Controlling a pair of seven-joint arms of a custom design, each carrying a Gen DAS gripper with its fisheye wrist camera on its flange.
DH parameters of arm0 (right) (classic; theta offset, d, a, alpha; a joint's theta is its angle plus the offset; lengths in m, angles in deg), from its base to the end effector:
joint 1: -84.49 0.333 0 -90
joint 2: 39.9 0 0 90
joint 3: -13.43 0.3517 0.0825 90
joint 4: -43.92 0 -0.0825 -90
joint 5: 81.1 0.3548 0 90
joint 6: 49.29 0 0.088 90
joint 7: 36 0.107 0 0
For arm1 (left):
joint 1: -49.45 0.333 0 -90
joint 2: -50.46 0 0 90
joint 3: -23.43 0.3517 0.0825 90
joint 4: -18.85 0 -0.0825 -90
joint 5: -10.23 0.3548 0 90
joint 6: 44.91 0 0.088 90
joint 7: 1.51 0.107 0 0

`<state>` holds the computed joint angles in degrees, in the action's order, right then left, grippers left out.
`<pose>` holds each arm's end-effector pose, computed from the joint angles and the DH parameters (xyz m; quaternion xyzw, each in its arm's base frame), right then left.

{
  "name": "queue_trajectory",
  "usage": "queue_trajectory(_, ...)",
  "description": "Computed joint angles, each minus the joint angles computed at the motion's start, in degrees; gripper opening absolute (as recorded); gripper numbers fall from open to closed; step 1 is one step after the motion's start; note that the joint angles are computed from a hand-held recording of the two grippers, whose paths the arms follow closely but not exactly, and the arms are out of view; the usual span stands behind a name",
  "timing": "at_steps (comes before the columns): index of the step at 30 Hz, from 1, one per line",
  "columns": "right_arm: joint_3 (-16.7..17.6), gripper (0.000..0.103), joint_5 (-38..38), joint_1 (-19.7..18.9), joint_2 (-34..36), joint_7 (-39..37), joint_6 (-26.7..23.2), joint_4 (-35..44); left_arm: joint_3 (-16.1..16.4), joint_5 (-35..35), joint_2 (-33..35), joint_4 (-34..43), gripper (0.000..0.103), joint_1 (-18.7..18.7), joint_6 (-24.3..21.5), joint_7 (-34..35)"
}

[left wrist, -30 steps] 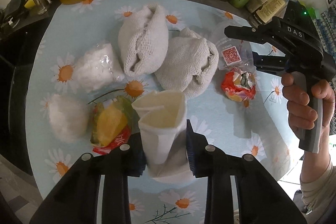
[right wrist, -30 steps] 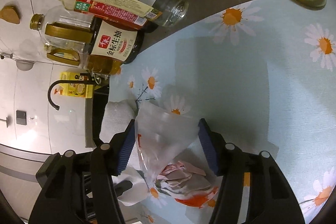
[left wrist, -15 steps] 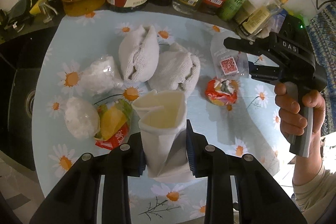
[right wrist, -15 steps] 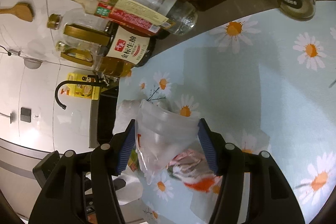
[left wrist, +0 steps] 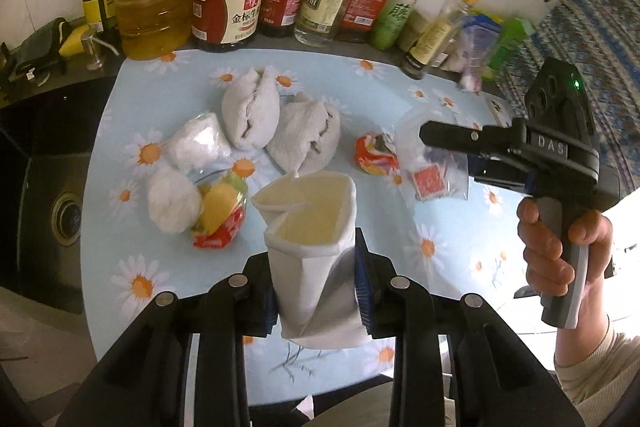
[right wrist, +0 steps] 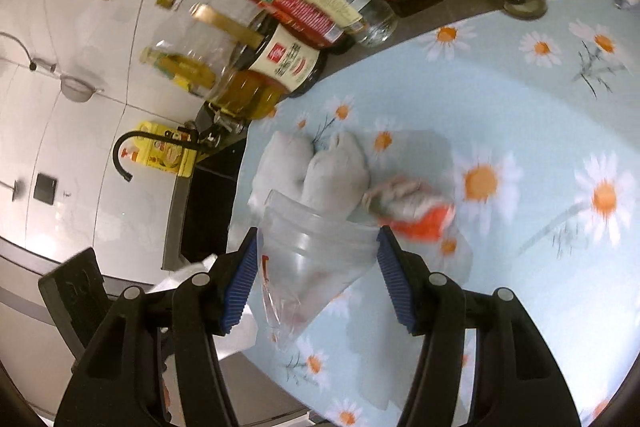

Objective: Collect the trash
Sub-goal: 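Lower both held items into the bin and open both grippers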

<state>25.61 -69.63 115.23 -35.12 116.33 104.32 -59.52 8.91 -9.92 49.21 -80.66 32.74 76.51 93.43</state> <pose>0.4559 0.4077 0.6319 -0.4734 0.7883 0.1337 0.3697 0.4710 -0.3059 0.6556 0.4894 -0.8338 0.2532 0.0333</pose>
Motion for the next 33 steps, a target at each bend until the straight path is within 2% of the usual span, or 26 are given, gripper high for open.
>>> queue_trajectory(6, 0.54, 0.059, -10.47, 3.45, -0.9, 12.78, -3.16, 1.05, 1.7, -5.0, -6.27, -6.7, 0.029, 1.2, -0.34, 5.6)
queue_trajectory(13, 2.1, 0.059, -16.45, 7.11, 0.53, 21.17, -7.05, 3.75, 3.41, -9.23, -11.42, -13.21, 0.029, 2.31, -1.7, 10.34)
queue_trajectory(21, 3.51, 0.059, -18.77, 12.04, 5.19, 25.2, -11.13, 9.59, 5.58, -11.78, -17.73, -21.11, 0.029, 4.1, -4.3, 14.13)
queue_trajectory(33, 4.3, 0.059, -16.82, 17.82, 11.45, 25.93, -14.64, 16.13, 7.56, -12.34, -24.34, -30.69, 0.029, 7.04, -8.63, 16.81)
